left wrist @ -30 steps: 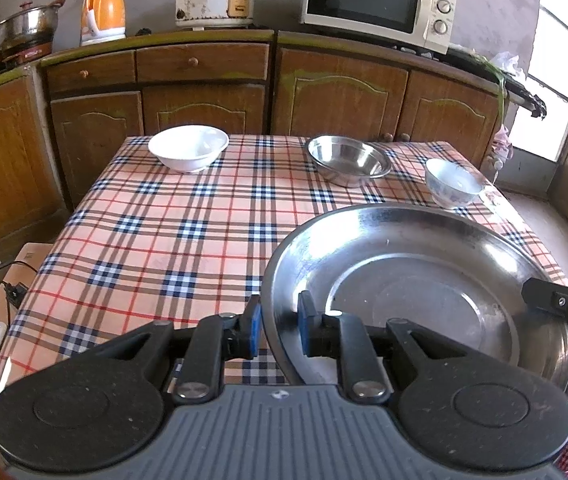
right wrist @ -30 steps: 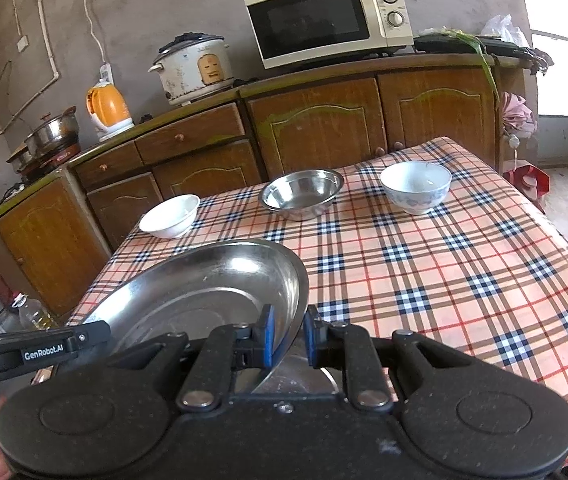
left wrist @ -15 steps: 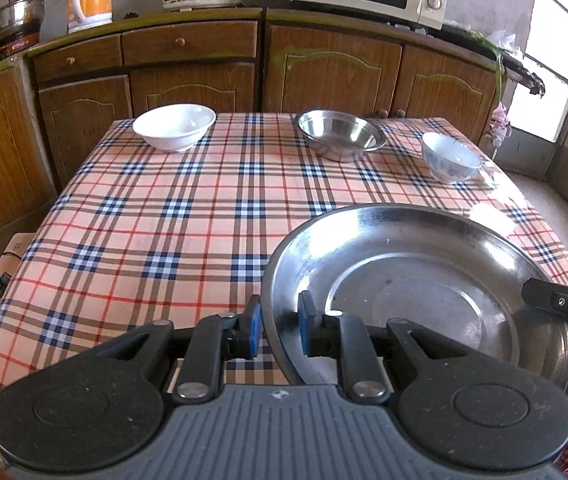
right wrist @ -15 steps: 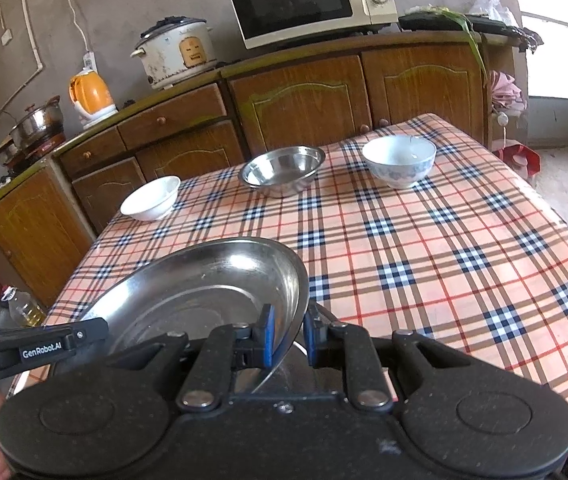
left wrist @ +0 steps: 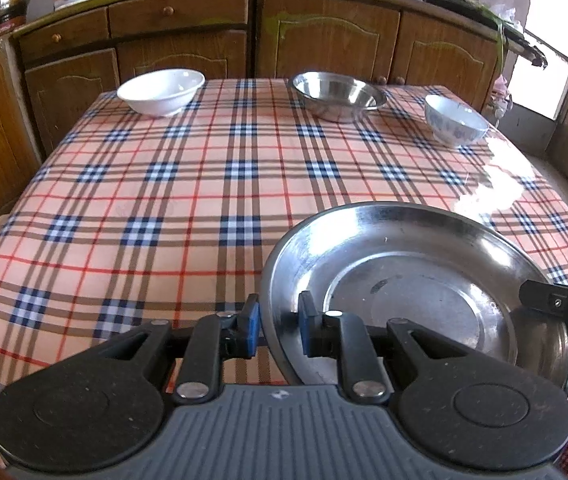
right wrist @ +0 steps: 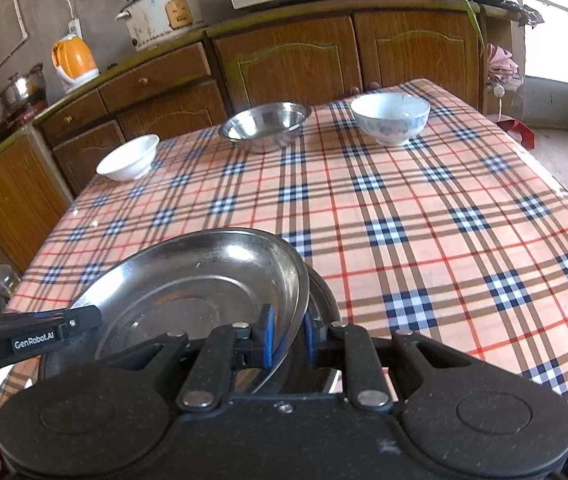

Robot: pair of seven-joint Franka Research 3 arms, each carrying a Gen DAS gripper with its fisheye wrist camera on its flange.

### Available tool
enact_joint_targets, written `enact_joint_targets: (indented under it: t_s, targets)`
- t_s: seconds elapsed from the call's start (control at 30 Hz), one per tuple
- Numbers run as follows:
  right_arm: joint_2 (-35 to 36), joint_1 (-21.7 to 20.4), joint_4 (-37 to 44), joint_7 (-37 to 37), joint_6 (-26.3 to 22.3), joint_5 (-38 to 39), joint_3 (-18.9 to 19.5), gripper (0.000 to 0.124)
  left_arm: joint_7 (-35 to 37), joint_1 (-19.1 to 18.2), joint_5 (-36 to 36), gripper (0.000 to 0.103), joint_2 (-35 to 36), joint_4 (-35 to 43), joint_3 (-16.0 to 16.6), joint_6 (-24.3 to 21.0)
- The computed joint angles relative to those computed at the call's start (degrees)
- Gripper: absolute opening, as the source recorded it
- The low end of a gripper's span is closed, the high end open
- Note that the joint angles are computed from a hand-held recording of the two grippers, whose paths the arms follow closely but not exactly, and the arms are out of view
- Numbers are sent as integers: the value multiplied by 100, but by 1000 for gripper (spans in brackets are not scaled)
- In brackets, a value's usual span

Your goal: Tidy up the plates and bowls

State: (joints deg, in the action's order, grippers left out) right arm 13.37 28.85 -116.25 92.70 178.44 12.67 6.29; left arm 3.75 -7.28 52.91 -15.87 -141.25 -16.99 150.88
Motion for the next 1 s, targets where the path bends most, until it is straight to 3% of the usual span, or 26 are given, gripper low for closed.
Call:
enact_joint_targets:
  t_s: [0.6, 0.83, 1.0]
  targets:
    - [278, 151, 213, 389, -251, -393, -287, 21, 85, -59, 45, 22, 473, 181, 132, 149]
    - [279, 213, 237, 455, -319, -569, -362, 28, 148, -82, -43, 24, 536, 164, 185, 255]
    - [264, 407, 256, 842, -418, -917, -637, 29, 74, -60, -19, 24, 529, 142, 186, 312]
